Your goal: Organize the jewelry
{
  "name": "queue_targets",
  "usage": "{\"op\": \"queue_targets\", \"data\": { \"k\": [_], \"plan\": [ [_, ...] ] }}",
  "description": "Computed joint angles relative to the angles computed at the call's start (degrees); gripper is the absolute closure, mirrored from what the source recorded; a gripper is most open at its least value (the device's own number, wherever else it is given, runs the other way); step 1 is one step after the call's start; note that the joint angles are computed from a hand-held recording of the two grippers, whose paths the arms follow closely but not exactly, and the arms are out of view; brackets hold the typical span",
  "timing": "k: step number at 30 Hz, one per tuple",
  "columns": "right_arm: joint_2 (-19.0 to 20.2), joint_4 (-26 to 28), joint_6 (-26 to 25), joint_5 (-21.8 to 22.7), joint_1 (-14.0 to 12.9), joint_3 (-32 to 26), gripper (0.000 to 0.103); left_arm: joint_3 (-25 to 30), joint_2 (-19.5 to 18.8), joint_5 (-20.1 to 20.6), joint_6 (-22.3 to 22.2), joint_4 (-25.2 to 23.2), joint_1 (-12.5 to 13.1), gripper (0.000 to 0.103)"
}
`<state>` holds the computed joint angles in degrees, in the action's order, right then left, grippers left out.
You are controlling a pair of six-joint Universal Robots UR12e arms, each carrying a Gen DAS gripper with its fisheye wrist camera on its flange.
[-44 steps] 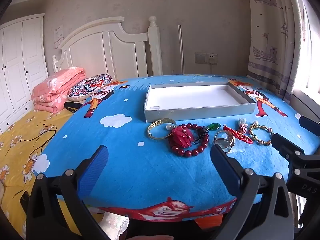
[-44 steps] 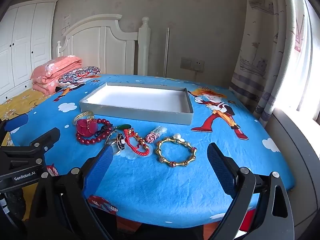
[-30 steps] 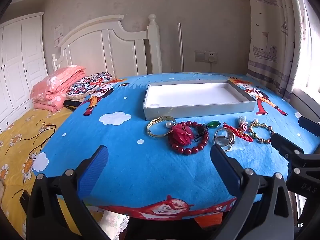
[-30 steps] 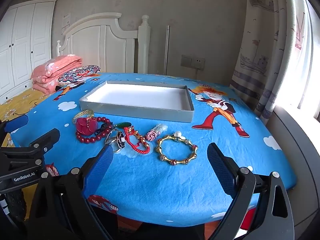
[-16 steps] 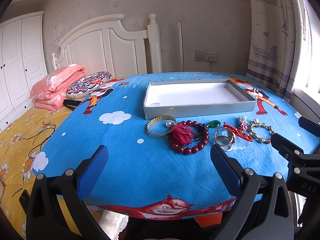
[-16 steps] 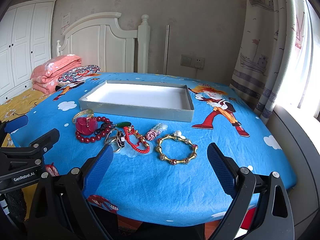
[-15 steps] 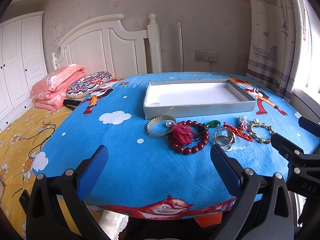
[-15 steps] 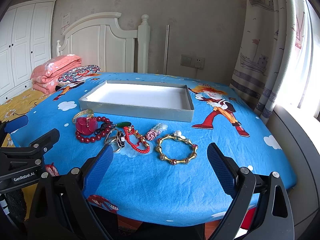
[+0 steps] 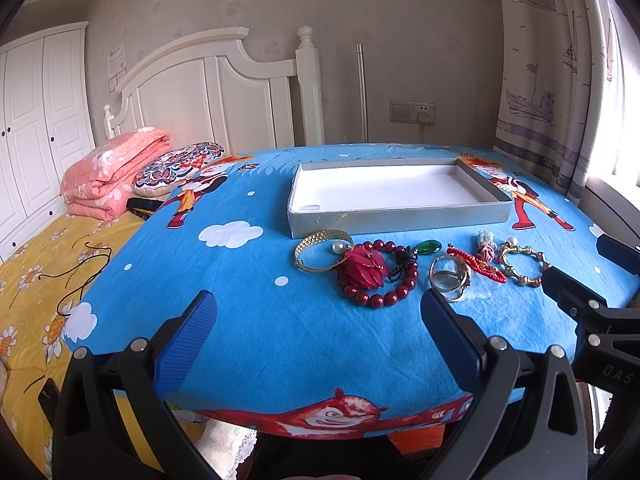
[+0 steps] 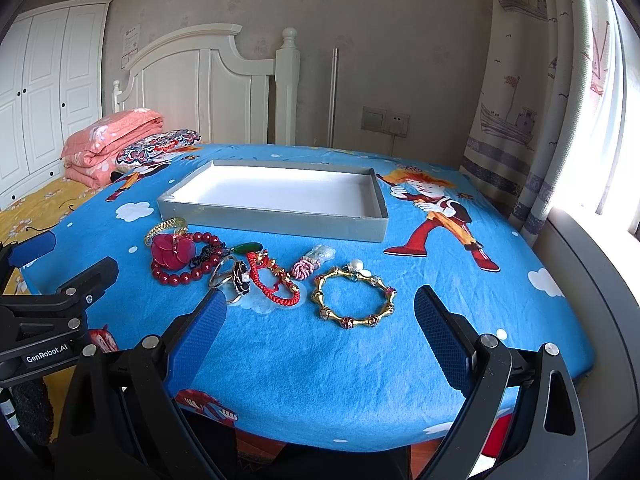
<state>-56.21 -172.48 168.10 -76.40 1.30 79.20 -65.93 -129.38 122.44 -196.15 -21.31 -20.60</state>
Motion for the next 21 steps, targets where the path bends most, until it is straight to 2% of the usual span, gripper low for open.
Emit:
{"op": "queue_targets", "data": {
  "k": [21],
  "plan": [
    [0.1, 0.4, 0.0, 0.1, -0.1, -0.1, 0.014, 0.2, 0.0, -0.2, -0.8, -0.8, 0.1, 0.005]
  ]
}}
